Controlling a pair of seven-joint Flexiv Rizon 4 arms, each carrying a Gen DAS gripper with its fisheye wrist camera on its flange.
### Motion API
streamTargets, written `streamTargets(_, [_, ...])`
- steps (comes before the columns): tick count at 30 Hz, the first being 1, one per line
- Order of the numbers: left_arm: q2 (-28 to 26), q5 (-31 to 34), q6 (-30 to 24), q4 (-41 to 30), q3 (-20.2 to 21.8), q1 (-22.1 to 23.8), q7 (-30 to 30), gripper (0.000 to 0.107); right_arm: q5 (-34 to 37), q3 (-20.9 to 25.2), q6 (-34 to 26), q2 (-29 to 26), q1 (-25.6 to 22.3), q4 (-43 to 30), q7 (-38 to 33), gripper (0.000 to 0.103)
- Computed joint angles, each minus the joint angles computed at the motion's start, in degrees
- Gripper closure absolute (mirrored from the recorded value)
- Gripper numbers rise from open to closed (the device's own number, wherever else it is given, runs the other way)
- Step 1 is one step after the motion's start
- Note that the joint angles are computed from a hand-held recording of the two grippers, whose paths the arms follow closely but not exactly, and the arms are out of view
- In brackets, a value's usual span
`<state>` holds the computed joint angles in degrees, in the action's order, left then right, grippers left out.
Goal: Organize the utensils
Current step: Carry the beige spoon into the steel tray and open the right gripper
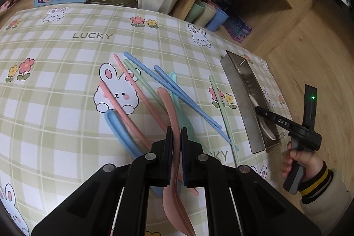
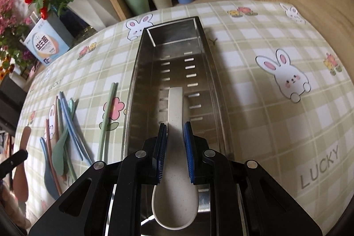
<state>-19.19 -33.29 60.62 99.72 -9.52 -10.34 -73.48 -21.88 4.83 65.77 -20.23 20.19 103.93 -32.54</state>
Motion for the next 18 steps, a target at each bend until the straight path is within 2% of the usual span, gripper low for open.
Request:
streamTargets(6, [-0.2,0.5,-1.0,-0.3,0.3,0.1,-1.2,0.100,-0.7,-0.4,0.6,0.3,0.4,0.8,1.5,0.086])
streamTargets(18, [0.1,0.8,-1.3,-0.3,0.3,0.0,-1.6,0.100,0.9,0.7,-1.3,0.9,0.3,0.0,-0.4,0.085])
